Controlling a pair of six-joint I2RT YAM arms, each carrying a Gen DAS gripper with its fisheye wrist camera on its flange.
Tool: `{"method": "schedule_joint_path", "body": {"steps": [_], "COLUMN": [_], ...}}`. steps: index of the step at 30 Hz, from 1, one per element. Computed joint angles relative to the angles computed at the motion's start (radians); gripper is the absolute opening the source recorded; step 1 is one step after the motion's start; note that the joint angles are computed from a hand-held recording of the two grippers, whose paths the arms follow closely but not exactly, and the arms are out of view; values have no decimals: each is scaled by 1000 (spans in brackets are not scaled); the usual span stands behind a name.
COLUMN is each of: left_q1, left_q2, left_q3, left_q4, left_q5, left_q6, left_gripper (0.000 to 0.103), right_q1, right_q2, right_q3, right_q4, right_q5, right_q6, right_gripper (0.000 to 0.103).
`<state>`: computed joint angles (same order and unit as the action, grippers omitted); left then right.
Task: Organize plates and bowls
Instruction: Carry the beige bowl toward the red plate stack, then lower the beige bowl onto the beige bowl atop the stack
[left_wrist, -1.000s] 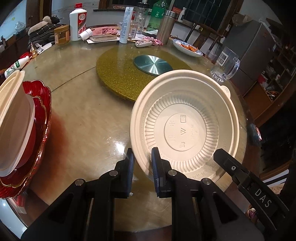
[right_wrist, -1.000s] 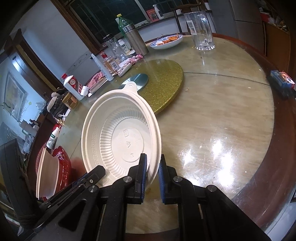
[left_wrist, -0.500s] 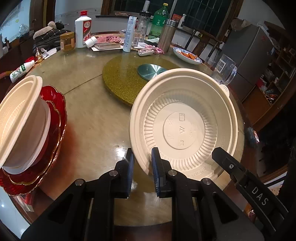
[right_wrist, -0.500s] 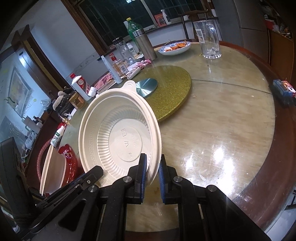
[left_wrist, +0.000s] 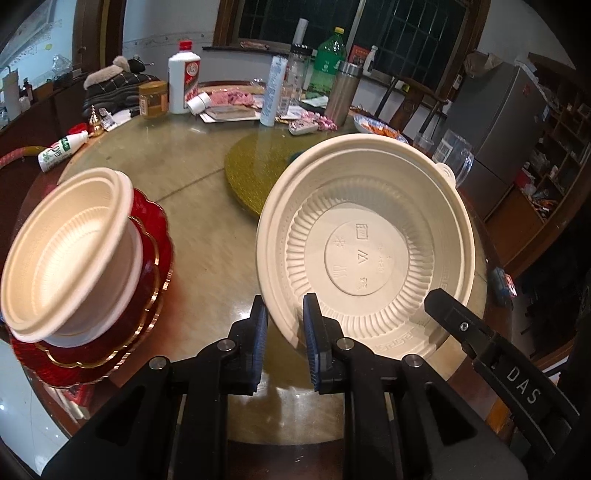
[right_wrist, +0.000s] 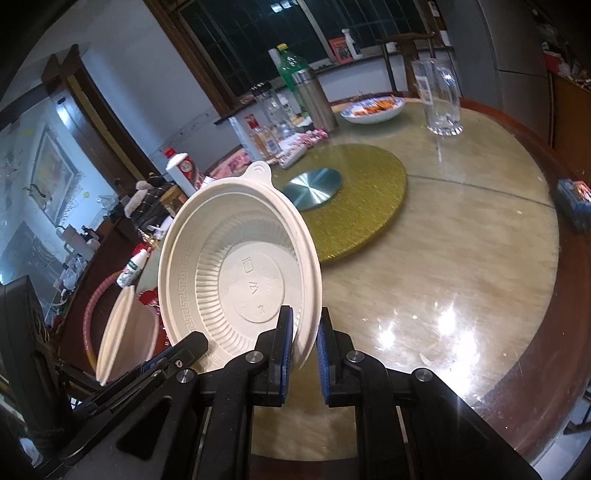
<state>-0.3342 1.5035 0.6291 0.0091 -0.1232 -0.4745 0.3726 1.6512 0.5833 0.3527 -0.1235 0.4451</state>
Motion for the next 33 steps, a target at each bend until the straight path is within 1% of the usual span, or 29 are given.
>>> {"method": "schedule_joint_path", "body": {"steps": [10,14,19,22,29,33], "left_q1": [66,132,240,300,451,501], "left_q2": [-179,-268,-368,-403,-448,-465], "left_q3": [-45,-68,-101,-113,-151,-167], "left_q4": [-51,-84,-124,-144,-152,-162], "left_q5": [-39,-28,-9,2,56,80], "left_q6": [20,37,70,82,123,145], "left_gripper": [18,18,18,18,18,18], "right_q1": [91,151,228,273,370,395], "right_q2": [-70,-79,-30,2,90,114], "right_q3": [53,100,187,232,342,370], "right_q4": [-38,-66,-90,-101,-135,-157], "right_q5": [18,35,30,34,47,50], "right_q6": [-19,-32,-37,-42,-45,-54], "right_gripper": [12,12,12,12,12,12]}}
